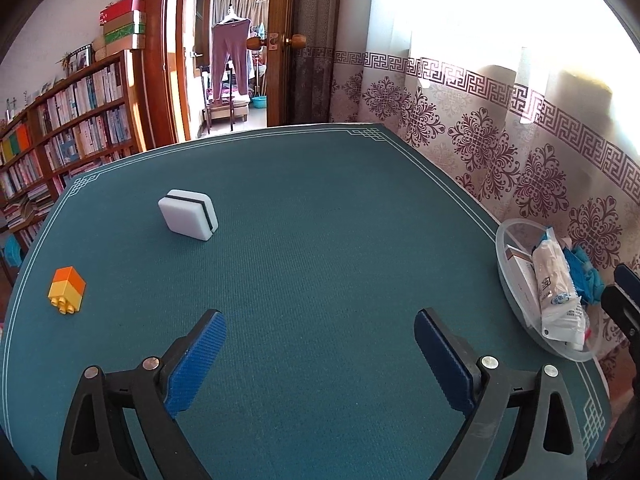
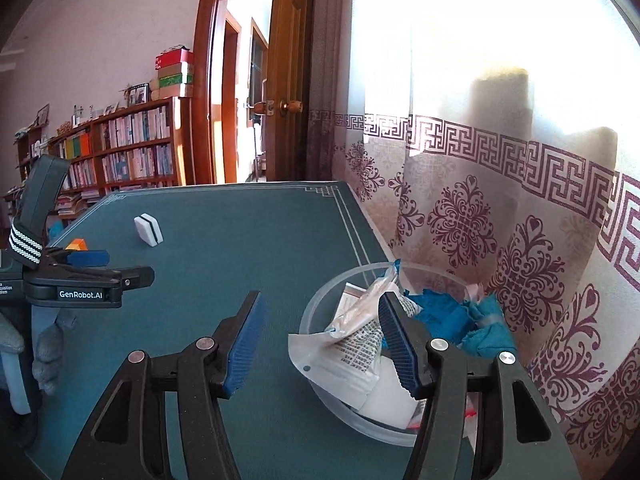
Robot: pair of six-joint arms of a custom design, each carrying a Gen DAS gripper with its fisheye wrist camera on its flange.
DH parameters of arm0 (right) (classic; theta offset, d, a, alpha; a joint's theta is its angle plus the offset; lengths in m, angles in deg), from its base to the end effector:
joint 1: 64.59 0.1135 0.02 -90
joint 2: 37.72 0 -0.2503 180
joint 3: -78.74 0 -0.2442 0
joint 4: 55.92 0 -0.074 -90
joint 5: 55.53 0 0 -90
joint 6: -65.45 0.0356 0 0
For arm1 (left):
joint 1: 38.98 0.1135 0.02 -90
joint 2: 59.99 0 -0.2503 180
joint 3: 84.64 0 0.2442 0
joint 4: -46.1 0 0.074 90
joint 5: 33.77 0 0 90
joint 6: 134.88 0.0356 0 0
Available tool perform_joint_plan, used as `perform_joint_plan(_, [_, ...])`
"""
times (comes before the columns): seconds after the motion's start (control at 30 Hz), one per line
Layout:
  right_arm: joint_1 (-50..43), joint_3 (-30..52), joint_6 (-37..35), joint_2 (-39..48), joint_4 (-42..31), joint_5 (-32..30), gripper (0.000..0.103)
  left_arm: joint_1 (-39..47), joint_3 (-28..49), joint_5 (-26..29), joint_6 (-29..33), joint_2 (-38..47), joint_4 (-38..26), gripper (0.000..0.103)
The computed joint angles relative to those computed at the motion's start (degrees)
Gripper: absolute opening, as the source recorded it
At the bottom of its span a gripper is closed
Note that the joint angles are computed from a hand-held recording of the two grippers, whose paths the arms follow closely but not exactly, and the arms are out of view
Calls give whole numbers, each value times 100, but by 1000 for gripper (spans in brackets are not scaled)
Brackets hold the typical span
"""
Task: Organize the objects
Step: 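Withdraw both tools from the bowl toward the brick and white block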
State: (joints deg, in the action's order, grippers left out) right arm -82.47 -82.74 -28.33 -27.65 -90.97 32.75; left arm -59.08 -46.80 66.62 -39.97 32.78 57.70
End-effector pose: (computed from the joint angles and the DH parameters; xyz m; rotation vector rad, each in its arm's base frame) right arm 0.1080 -0.0337 0.1441 0.2317 2.0279 -0.2068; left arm 0.2342 -0.0925 0.0888 0.5950 2.2598 -0.3436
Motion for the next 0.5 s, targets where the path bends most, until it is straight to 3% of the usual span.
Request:
perform_joint_plan(0.3, [1854,-80,734,1841,1577,1028,63,637,-18,206,165,151,133,98])
perform_joint_plan(0.5, [2496,39,977,3610,2956,1202,63,961,14,242,300,324,232,98])
